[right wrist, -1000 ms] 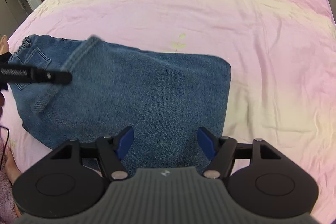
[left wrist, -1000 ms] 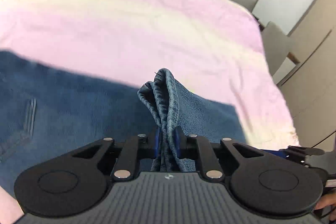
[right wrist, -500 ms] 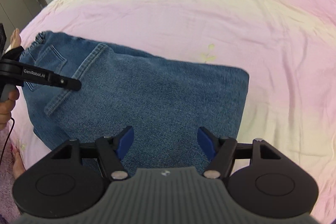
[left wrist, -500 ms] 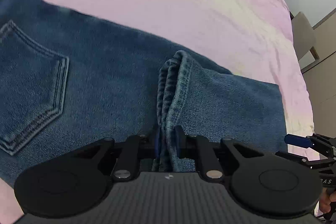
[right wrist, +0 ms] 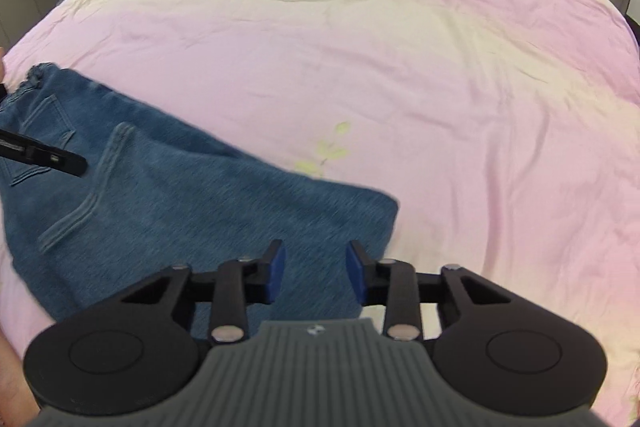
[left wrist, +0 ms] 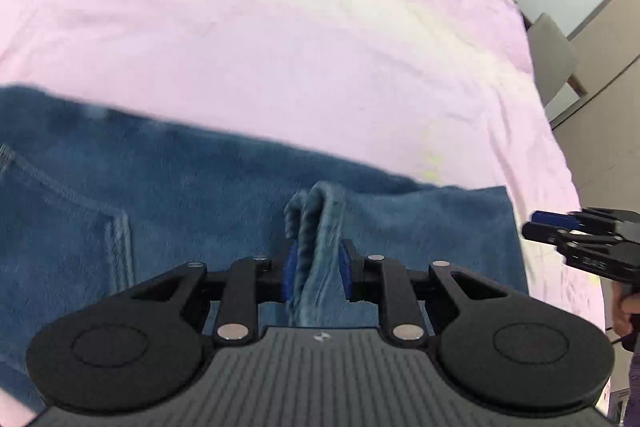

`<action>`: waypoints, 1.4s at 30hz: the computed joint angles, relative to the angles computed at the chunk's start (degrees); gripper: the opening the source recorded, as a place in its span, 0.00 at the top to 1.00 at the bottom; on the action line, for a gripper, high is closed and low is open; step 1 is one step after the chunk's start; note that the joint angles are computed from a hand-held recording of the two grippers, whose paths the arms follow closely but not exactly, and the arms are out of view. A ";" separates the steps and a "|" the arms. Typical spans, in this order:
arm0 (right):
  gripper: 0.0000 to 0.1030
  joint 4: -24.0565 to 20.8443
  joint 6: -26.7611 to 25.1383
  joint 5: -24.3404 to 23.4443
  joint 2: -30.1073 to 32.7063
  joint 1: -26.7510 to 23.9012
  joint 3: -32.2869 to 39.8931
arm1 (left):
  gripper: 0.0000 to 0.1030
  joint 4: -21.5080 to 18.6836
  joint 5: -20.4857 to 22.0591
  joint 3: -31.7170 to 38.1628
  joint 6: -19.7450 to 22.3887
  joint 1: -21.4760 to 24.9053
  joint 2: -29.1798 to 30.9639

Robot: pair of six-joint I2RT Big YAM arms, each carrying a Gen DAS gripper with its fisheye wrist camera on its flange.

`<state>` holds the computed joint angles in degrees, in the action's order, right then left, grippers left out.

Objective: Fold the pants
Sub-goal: 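Hold the folded hem with the left gripper while the right grasps the jeans edge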

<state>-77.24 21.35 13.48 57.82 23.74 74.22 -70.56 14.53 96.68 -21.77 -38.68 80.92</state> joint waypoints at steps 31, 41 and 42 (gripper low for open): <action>0.88 -6.11 2.08 -2.69 -5.59 11.58 -5.29 | 0.81 -7.40 -15.04 0.63 6.06 -12.58 -1.33; 0.87 -8.64 2.59 -2.14 -4.91 17.00 -8.83 | 0.83 -8.10 -15.42 -3.77 5.30 -13.43 -2.38; 0.86 -8.36 2.42 -1.95 -4.54 17.15 -9.28 | 0.83 -8.03 -15.28 -3.81 4.42 -13.27 -2.42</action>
